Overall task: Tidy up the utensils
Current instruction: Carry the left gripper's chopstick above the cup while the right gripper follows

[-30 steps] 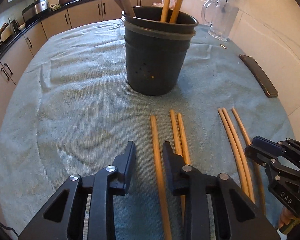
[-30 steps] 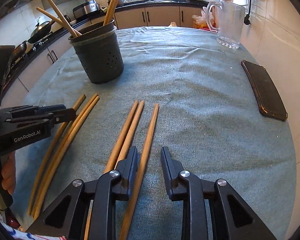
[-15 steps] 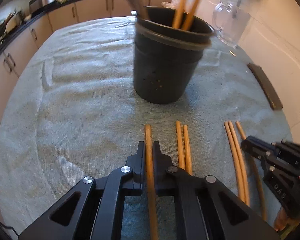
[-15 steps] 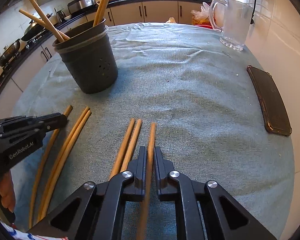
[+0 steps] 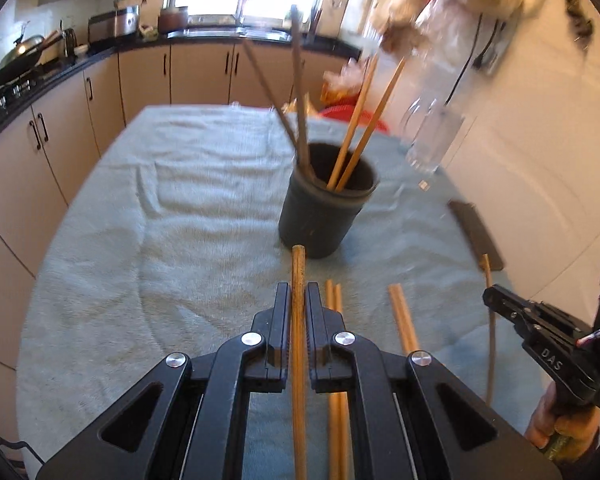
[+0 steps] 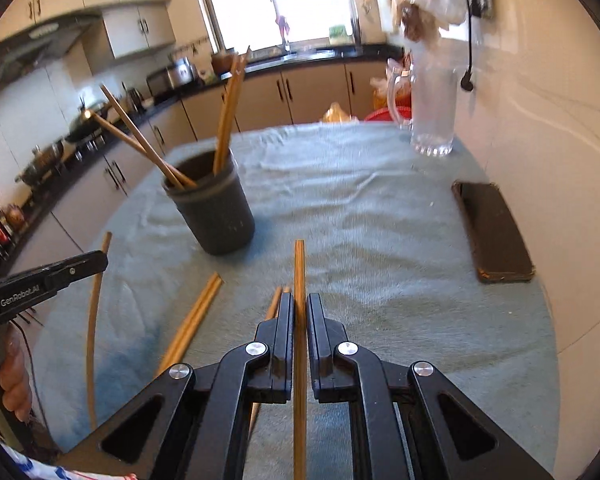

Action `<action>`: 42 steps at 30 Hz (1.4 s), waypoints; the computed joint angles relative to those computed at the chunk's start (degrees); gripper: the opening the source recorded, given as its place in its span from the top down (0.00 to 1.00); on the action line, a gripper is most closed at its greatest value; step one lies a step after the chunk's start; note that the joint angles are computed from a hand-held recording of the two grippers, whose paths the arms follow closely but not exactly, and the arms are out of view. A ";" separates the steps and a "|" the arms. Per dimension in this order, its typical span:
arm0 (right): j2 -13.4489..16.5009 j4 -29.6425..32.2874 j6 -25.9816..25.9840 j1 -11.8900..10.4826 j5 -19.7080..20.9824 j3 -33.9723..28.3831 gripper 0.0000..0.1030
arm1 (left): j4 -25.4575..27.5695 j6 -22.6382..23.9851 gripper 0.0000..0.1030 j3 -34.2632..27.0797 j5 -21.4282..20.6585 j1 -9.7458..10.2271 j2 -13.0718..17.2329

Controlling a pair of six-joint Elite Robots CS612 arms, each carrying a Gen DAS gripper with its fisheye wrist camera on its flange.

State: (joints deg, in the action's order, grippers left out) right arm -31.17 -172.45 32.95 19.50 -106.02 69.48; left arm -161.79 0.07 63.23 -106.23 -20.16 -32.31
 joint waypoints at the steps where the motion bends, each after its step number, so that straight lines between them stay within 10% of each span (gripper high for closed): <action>1: -0.31 -1.31 -0.05 0.13 -0.21 0.56 0.94 | -1.43 -0.16 0.94 0.82 -0.38 0.12 -0.52; 26: -4.63 -16.69 -4.42 3.65 -5.99 7.69 0.94 | -24.02 -0.07 0.94 19.43 -5.30 1.41 -9.91; 42: -4.71 -18.56 -7.77 3.34 -7.05 6.55 0.94 | -28.12 -2.12 0.94 18.09 -5.35 1.31 -9.98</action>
State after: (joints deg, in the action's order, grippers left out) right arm -35.88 -191.01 25.19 22.84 -113.07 76.04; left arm -189.91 -2.04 81.32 -111.58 -18.85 -42.28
